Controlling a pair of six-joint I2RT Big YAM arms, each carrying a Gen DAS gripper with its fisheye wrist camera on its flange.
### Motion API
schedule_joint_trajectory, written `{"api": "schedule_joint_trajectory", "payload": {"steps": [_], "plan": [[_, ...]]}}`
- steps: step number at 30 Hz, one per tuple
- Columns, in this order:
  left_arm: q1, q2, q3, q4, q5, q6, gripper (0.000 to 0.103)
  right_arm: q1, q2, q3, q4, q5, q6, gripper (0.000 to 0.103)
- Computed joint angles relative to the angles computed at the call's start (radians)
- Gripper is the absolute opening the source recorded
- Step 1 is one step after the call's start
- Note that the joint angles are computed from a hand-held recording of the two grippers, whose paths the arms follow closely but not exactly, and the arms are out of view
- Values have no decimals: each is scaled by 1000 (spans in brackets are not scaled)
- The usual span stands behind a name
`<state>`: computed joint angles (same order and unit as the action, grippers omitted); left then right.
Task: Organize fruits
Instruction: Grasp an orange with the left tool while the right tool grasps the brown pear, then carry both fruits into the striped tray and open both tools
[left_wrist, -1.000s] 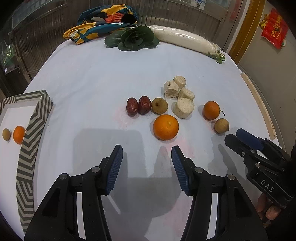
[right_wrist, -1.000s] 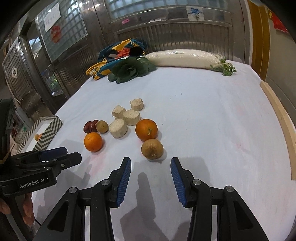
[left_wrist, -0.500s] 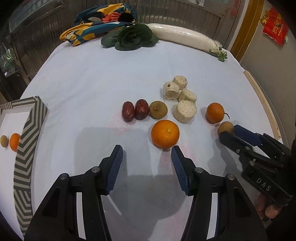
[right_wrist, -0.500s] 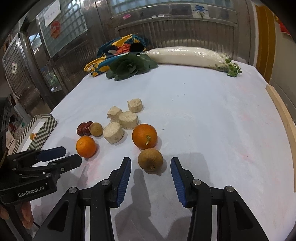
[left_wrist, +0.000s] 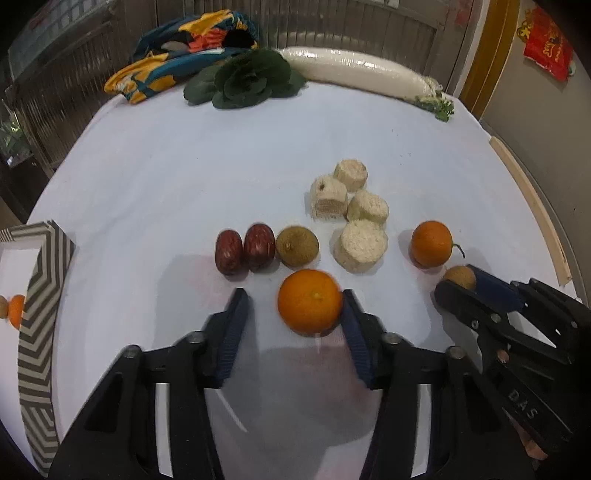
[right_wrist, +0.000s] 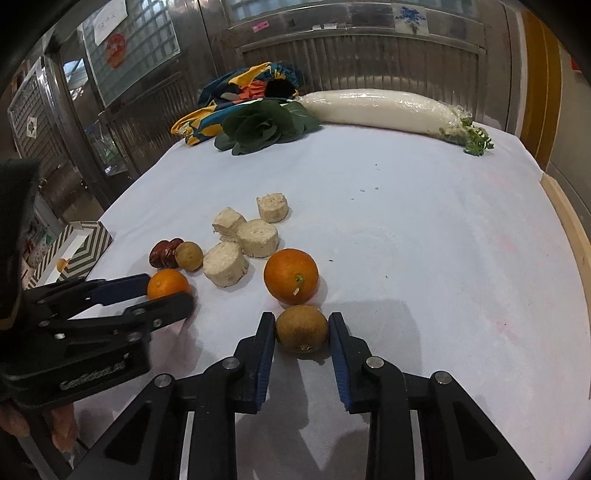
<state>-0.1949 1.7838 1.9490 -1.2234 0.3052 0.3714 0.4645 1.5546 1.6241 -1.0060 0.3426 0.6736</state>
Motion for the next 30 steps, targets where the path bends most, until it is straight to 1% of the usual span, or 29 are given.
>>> {"api": "schedule_joint_trajectory", "payload": {"steps": [1,7,11,17,23,30], "plan": [[0,-1,0,1,-4,2,31,2,-2,-2,1,1,-1,28],[22,-5,5,-29,34,10,31,21,-10,-1,-1,20,7,28],[48,-40,-28,-23,48,27,31,51,-13,7,-3,45,25,28],[104,-83,-58,-41,82,49,31,104,-9,32,5,77,54,28],[162,-118,-78,-26,90,66,31,154,21,88,-1,98,71,28],[227,-144,-89,-3,98,86,31,195,75,177,-17,102,60,28]]}}
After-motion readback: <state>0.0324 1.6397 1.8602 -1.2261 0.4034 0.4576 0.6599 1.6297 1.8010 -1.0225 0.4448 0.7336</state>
